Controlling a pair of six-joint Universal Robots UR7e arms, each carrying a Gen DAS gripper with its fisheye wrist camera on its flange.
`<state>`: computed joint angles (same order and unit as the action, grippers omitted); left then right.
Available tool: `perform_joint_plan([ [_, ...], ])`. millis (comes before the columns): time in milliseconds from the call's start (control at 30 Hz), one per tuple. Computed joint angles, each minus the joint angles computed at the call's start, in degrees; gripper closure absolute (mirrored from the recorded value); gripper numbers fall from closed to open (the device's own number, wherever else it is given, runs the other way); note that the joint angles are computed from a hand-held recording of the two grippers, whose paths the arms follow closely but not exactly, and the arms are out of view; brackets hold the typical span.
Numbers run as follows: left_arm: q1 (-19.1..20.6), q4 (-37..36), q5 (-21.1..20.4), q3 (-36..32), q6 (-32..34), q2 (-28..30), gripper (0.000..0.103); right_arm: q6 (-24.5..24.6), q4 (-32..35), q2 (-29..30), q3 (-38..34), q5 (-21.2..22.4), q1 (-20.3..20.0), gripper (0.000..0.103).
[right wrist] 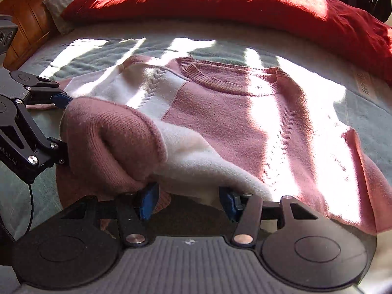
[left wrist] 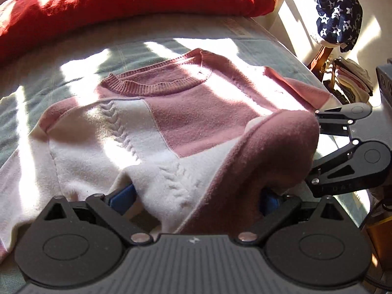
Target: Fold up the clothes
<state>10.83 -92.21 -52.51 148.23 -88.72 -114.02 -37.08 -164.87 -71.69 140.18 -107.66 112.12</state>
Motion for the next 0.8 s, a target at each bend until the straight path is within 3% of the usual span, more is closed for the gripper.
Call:
perform_joint_plan([
  [133, 8.02, -2.18, 6.88, -1.55, 7.80, -0.82, 0.004, -0.64, -3.28, 5.92, -5.33, -0.02, 0.37, 0.044],
  [300, 18.85, -13.97, 11.40, -1.81, 21.70, 2.26, 0.004, -1.10, -6.62, 13.81, -12.04, -0.77, 0.06, 0.044],
  [467, 24.44, -23.26, 10.31, 0.26, 27.41, 4.64, 0.003, 1.53, -5.59, 14.50, -13.72, 0.11, -0.84, 0.044],
  [800, 29.69, -35.75, 7.52, 4.84, 32.16, 4.42, 0.000, 4.43, -2.98, 8.28, -8.76, -0.81, -1.01, 0.039],
])
